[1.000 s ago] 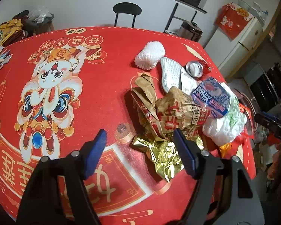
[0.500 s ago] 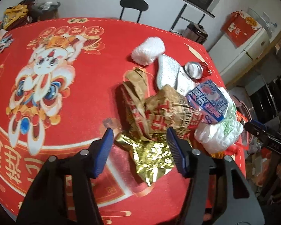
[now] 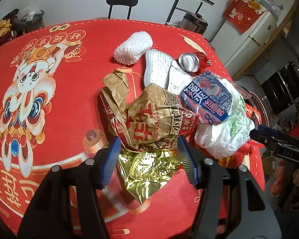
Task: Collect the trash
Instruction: 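Reach the left tool to the brown paper bag while the right tool reaches the white-green plastic bag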
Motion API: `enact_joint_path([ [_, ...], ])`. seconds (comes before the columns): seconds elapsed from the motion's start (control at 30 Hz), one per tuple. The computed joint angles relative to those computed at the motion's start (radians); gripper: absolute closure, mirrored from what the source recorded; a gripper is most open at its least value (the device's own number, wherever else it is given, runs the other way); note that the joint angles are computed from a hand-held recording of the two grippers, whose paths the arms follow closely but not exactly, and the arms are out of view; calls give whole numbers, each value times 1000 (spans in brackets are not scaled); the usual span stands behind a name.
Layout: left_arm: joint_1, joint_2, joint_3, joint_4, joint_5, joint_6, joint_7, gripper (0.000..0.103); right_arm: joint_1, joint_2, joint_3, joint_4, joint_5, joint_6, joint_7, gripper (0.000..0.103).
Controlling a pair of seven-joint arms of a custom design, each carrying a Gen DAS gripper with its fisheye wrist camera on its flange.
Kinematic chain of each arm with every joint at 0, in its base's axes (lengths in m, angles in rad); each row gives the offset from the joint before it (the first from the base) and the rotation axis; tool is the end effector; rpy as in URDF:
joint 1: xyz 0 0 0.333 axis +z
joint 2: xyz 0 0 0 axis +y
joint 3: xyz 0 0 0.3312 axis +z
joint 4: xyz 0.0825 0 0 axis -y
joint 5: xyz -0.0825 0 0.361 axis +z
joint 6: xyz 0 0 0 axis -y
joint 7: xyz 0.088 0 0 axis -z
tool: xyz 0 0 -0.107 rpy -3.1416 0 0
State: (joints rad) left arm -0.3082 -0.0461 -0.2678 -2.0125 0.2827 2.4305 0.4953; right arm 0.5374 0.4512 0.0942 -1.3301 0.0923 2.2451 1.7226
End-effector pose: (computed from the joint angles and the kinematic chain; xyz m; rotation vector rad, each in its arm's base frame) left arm 0.4680 -0.3058 0.5476 -2.3068 1.6564 -0.6787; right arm 0.5847 0.4119 0.5453 -2.2350 1.4495 -0.0889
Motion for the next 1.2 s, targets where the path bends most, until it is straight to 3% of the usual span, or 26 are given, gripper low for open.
enact_joint_path([
  [0.2, 6, -14, 2, -12, 13, -8, -20, 43, 12, 67, -40, 140, -101, -6, -32, 23],
  [0.33, 11, -17, 3, -19, 29, -6, -53, 43, 13, 190, -68, 380, -153, -128, -82, 25],
  [0.4, 13, -18, 3, -23, 31, 2, -66, 43, 0, 209, -60, 422, -123, -151, -95, 26],
  [0.63, 7, 48, 4, 19, 15, 43, -5, 33, 2, 153, -26, 275, -34, -123, -96, 26],
  [0.7, 3, 82, 5, 49, 26, 50, 24, 27, 4, 142, -23, 245, -18, -113, -77, 26],
  [0.73, 0, 98, 5, 65, 42, 47, 30, 19, 6, 135, -22, 230, -13, -106, -68, 26],
  [0.93, -28, 210, 13, 186, 109, -43, 119, 11, 8, 86, -21, 135, -6, -64, -32, 21],
  [1.2, -57, 274, 27, 249, 159, -114, 163, 6, -1, 62, -9, 78, 14, -44, 0, 13],
])
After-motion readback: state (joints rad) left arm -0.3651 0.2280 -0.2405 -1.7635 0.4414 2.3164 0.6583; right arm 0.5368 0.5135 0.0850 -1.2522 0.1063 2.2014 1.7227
